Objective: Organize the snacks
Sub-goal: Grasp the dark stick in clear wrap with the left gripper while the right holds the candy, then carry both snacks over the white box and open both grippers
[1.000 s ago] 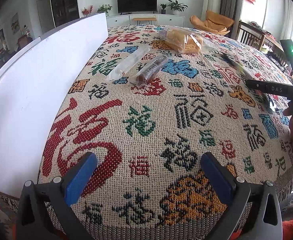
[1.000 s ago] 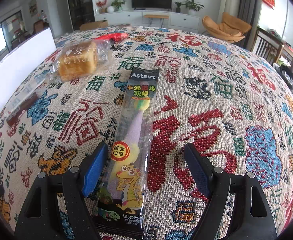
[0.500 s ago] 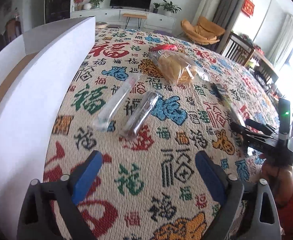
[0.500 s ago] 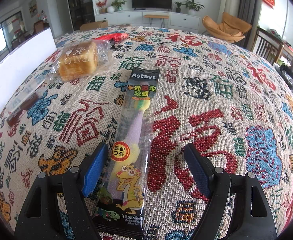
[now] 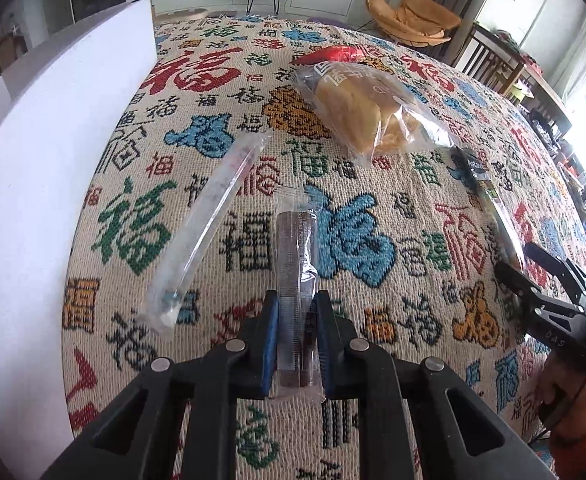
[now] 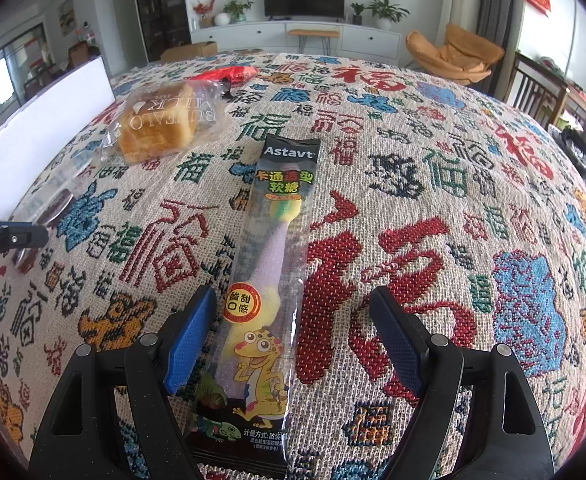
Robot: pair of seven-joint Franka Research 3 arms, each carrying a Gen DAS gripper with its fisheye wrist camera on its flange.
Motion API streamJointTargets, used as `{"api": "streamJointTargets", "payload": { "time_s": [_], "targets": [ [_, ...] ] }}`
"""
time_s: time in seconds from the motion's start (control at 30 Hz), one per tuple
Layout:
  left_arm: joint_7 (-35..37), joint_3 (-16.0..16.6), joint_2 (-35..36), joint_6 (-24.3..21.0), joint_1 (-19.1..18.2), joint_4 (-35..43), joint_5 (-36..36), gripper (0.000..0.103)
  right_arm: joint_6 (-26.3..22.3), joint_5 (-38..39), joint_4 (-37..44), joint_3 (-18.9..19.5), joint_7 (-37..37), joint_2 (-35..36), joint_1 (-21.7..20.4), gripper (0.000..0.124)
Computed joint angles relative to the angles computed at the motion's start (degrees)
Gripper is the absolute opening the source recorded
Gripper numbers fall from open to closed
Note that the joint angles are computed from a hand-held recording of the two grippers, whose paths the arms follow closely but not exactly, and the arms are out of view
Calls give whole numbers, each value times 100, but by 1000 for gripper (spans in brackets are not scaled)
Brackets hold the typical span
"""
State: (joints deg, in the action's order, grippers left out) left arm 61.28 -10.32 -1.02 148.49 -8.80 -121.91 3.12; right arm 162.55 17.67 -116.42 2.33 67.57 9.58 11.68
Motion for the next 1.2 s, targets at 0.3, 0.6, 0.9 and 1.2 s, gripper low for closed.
{"api": "streamJointTargets", "payload": {
  "time_s": [0.3, 0.6, 0.9, 1.2],
  "targets": [
    [-230, 171, -1649, 1212, -437, -1761, -983, 17, -2600, 78, 1842, -33, 147, 747, -160, 86],
    [-936, 313, -2908, 1387, -466, -2442, -595, 17, -2971, -570, 2549, -74, 402, 1122, 32, 16],
    [-1720, 623, -4231, 1476, 11, -3239, -202, 17, -3588, 1830, 2666, 318, -278, 572, -469, 14],
    [-1645, 871, -4363, 579, 1160, -2963, 458, 17, -4738, 2833, 4873, 960, -113, 1556, 382, 14]
  ]
}}
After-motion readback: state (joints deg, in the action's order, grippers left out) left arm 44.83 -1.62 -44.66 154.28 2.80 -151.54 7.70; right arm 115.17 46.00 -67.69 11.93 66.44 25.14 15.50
